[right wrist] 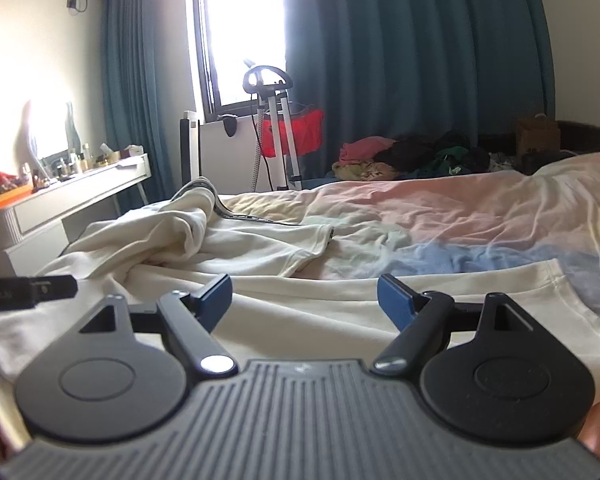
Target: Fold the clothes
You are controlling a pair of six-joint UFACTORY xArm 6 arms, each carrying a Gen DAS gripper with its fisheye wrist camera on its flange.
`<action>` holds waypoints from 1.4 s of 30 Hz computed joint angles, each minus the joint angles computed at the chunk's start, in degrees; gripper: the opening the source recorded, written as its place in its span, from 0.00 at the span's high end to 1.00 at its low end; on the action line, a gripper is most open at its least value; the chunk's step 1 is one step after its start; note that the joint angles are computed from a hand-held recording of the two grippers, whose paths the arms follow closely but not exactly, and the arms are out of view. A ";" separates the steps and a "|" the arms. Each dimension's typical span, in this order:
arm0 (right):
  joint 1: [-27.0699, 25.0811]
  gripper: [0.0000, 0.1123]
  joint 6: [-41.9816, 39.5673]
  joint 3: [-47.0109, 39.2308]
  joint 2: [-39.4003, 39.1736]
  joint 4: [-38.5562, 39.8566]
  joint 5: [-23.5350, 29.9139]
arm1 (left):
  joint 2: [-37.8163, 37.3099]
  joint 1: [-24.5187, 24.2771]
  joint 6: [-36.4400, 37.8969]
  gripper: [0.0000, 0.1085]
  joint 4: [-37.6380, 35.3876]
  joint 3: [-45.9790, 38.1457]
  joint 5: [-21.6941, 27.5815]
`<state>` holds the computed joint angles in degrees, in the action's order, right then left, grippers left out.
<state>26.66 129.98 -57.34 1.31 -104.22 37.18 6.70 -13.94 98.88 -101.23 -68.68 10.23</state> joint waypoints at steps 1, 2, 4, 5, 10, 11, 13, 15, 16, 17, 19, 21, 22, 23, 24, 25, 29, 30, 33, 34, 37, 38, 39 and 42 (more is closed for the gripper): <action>-0.14 0.28 -0.21 -0.14 0.20 0.24 -0.28 | -0.68 0.40 -2.68 0.17 2.05 0.75 1.06; -0.48 0.28 -0.10 -0.22 0.29 0.33 -1.07 | -1.03 0.76 -4.85 0.17 3.56 1.19 1.90; -1.58 0.28 2.42 -0.01 0.20 -1.37 -4.13 | -1.58 1.36 -8.59 0.17 6.61 1.83 3.45; -2.12 0.28 3.47 0.03 0.30 -1.91 -5.65 | -1.75 1.66 -9.53 0.17 7.26 1.95 4.16; -6.59 0.44 9.80 -3.05 3.37 -5.16 -17.42 | -1.62 3.52 -11.67 0.14 12.56 1.29 7.94; -8.19 0.45 14.04 -5.23 4.94 -8.21 -21.68 | -1.43 3.59 -9.05 0.14 12.41 0.88 7.48; -11.25 0.45 15.35 -11.33 9.44 -8.30 -30.02 | -0.97 3.90 -4.56 0.13 10.33 0.13 6.30; -13.50 0.45 7.06 -16.68 14.51 1.17 -33.89 | 0.03 5.64 -8.53 0.13 12.27 -0.75 8.43; -14.56 0.45 1.08 -19.56 17.61 7.17 -34.95 | 0.68 6.48 -11.41 0.13 13.36 -1.33 9.44; -15.08 0.47 -4.08 -22.61 20.92 13.16 -35.05 | 1.32 6.99 -13.52 0.13 13.63 -1.91 9.47; -15.75 0.48 -12.54 -29.58 28.05 25.16 -33.96 | 2.67 7.84 -16.44 0.13 13.56 -3.13 9.56; -15.41 0.49 -22.04 -36.79 34.73 37.15 -30.34 | 4.31 8.39 -18.40 0.13 14.10 -4.47 9.98; -15.09 0.49 -26.51 -40.86 38.17 43.15 -28.46 | 5.28 8.50 -19.85 0.13 15.28 -5.20 10.11; -14.69 0.48 -30.97 -45.85 42.08 49.14 -26.14 | 6.25 8.61 -21.32 0.13 16.48 -5.94 10.25; -13.78 0.49 -36.96 -51.85 46.07 55.01 -21.42 | 7.20 8.62 -22.55 0.13 17.47 -6.68 10.47; -12.86 0.51 -42.96 -57.85 49.91 58.94 -16.50 | 8.14 8.62 -23.74 0.13 18.43 -7.43 10.71; -10.64 0.74 -48.96 -80.32 63.45 64.80 -4.72 | 11.24 8.36 -26.54 0.13 18.62 -10.09 10.78; -10.58 0.79 -49.10 -82.41 64.56 64.96 -4.08 | 11.67 8.31 -26.43 0.13 17.88 -10.38 10.68; -10.84 0.87 -47.42 -81.21 62.94 61.42 -2.95 | 12.34 8.15 -28.17 0.14 17.88 -10.47 9.43; -11.04 0.88 -45.43 -78.40 60.71 57.95 -2.81 | 12.46 8.10 -28.71 0.14 17.50 -10.39 8.98; -12.51 0.89 -39.99 -69.06 52.91 48.27 -1.74 | 12.90 8.22 -30.82 0.14 17.58 -10.58 8.93; -13.28 0.89 -38.32 -65.40 49.91 45.66 -1.59 | 13.10 8.21 -31.66 0.14 18.15 -10.72 8.97; -14.23 0.89 -37.52 -62.52 47.46 43.80 -1.30 | 13.30 8.20 -32.48 0.14 18.76 -10.86 9.04; -17.09 0.89 -34.59 -53.96 40.06 39.25 1.16 | 13.60 7.68 -34.18 0.14 20.83 -10.76 8.57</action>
<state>9.57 95.38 -111.30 41.37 -64.97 38.34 20.30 -6.25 64.70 -80.40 -79.45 18.80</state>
